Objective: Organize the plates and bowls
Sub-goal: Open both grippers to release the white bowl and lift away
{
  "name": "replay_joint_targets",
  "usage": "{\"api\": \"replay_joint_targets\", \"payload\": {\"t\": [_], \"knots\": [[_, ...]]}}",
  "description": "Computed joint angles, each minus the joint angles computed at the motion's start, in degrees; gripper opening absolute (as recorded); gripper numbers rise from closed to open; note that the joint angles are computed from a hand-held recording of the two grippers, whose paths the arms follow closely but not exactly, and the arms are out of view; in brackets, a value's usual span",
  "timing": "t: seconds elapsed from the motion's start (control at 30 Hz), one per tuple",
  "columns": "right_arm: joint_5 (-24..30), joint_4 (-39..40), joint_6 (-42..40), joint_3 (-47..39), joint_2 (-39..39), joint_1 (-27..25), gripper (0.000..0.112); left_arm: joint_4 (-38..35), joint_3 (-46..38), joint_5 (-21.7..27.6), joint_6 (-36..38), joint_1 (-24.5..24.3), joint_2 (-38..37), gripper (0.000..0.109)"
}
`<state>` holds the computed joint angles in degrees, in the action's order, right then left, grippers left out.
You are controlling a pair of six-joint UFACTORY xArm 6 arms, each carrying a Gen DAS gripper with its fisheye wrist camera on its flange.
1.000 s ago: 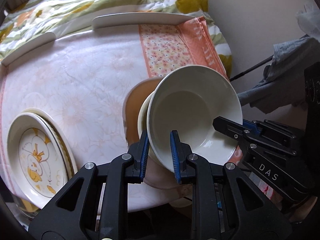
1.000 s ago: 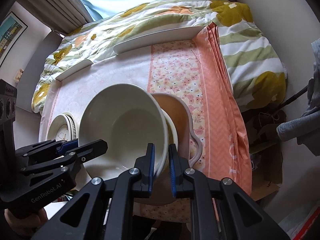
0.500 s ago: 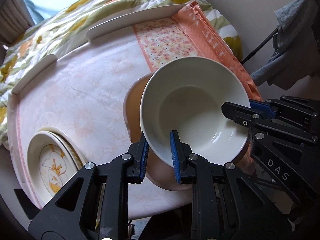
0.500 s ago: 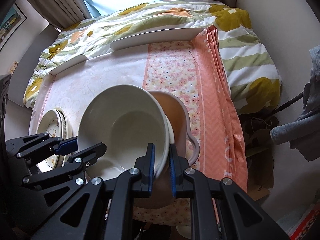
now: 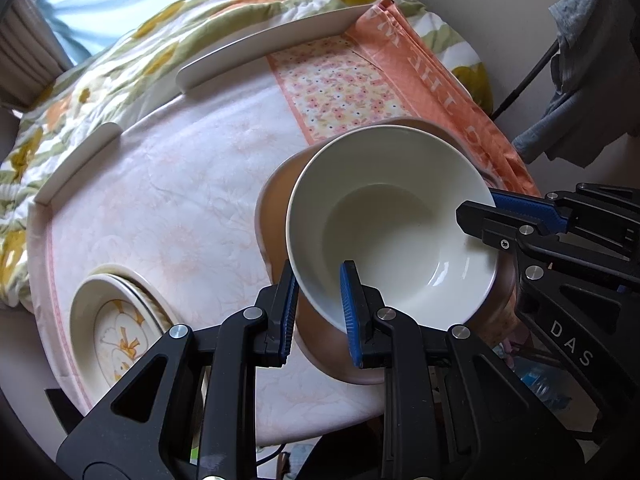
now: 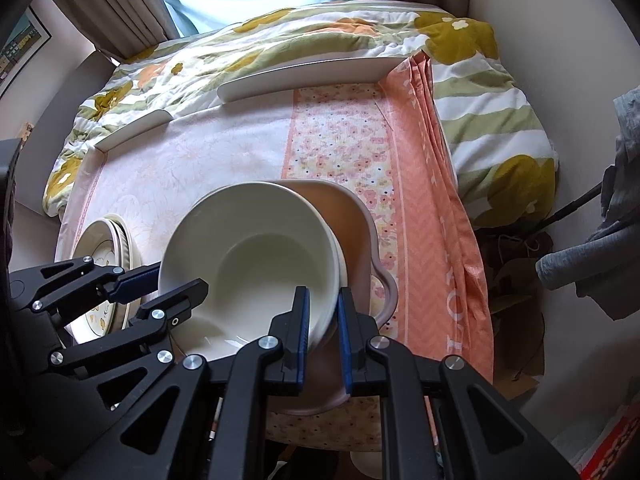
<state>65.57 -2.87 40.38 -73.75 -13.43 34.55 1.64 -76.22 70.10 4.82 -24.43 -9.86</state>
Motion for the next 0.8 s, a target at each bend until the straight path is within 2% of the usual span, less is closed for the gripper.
{"api": "replay_joint_targets", "payload": {"t": [0.47, 0.73, 0.77, 0.8], "knots": [[-1.6, 0.0, 0.9, 1.5, -1.4, -0.1, 0.012, -0.5, 1.2, -1.2, -0.3, 0.6, -1.3, 0.019], [-2.4, -2.1, 1.1, 1.7, -6.1, -1.4, 0.013, -2.4, -1.4, -3.3, 0.4, 5.2, -4.9, 0.019], [-2.1, -2.3, 0.4, 1.2, -6.6, -1.5, 0.014, -3.1, -1.7, -4.1, 1.1, 6.2, -5.7, 0.025], [-1.9, -2.8, -0.4, 0.9, -7.4, -1.6, 0.025, -3.7, -1.9, -4.8, 1.9, 7.0, -6.5, 0.051]]}}
